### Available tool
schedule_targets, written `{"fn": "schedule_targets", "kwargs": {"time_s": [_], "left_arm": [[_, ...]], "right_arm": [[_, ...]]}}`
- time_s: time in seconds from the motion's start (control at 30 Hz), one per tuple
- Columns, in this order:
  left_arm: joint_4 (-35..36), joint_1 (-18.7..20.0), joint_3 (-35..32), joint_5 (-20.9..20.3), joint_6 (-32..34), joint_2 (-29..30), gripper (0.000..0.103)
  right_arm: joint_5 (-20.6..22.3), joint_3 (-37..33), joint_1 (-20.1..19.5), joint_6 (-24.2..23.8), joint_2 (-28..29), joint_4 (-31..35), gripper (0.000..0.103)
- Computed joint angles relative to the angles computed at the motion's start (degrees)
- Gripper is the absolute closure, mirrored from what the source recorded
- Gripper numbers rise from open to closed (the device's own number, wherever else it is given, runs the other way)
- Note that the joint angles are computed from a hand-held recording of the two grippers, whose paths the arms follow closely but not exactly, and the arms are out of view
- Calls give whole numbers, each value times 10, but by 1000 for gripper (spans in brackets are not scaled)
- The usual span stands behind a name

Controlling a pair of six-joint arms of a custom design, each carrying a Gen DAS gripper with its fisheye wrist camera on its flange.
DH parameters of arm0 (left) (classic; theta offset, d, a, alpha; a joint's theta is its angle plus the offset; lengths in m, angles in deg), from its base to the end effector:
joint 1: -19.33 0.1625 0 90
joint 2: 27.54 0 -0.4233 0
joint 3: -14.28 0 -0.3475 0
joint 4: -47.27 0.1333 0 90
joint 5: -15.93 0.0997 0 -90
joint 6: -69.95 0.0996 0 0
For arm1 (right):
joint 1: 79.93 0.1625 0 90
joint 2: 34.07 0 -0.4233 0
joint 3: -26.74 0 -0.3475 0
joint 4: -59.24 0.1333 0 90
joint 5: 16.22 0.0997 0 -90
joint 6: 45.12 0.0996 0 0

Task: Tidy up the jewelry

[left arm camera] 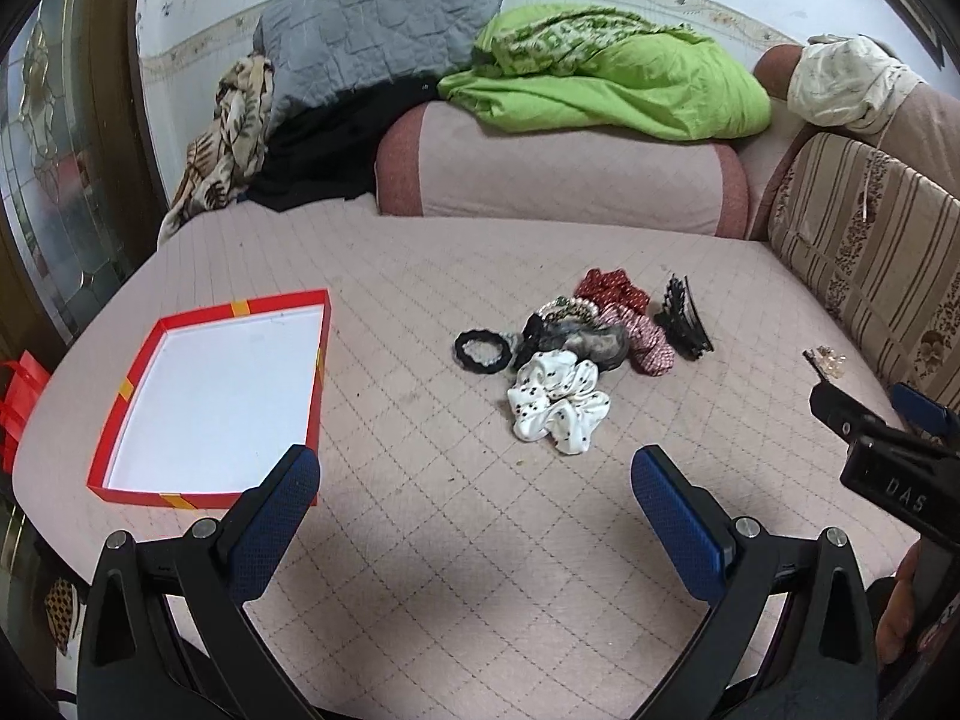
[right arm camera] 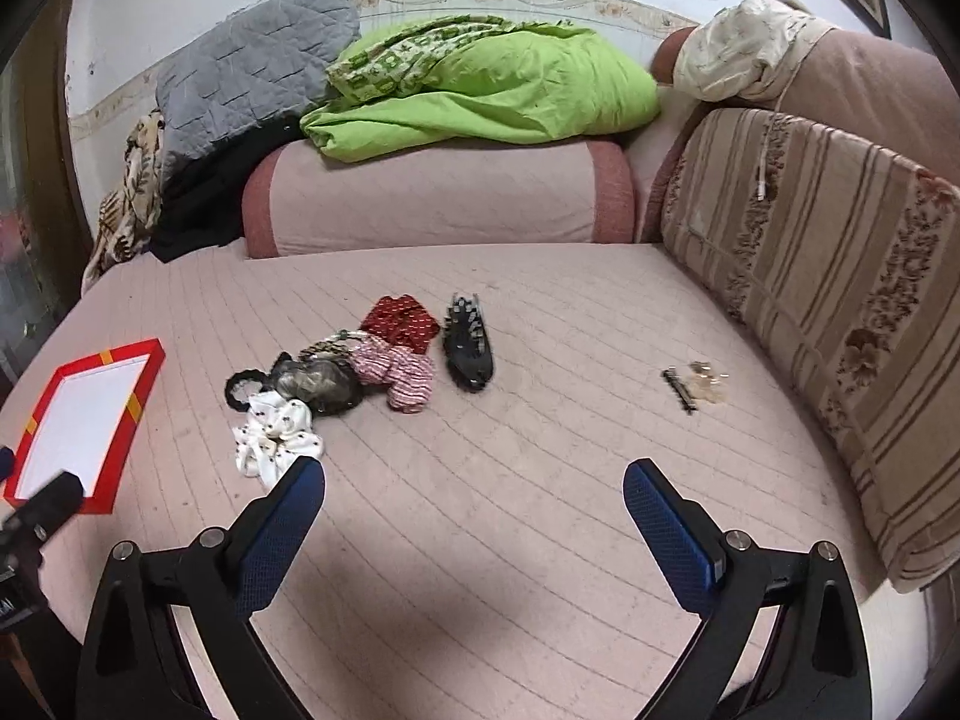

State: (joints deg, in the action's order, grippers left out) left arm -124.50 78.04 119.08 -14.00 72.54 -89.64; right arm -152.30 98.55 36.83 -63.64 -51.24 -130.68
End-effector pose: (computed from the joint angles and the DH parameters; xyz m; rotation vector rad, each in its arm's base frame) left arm -0.1043 -0.5945 0.3252 0.1977 2.1123 -1.0122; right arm 0.3813 -0.6194 0.0263 0.4903 -2.1967 0.9897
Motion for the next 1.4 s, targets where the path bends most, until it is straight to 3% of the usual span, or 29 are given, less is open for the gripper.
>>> {"fn": "schedule_targets", "kwargs": {"time_s": [0.3,0.47,0.7,0.93,1.0,1.13,1.4], "left_arm": [[33,31,-26,-9,-14,16,0],[45,44,-38,-16,-16,24,0],[67,67,-70,-23,-3,36,12],[63,99,-137,-41,26,57,14],[88,109,-163,-48,21,64,22],[121,125,-194,-98,19,73,22],[182,146,-253,-217,17,120,22]], "right_arm": [[47,-17,-16,52,6,125,12],[55,-29,-25,59,11,158,17],[109,-65,-41,72,24,201,19],[168,-160,-59,83,65,275,19],[185,-184,-63,87,76,298,20],[193,-222,-69,80,95,315,20],[143,-267,-88,68,109,298,20]]}}
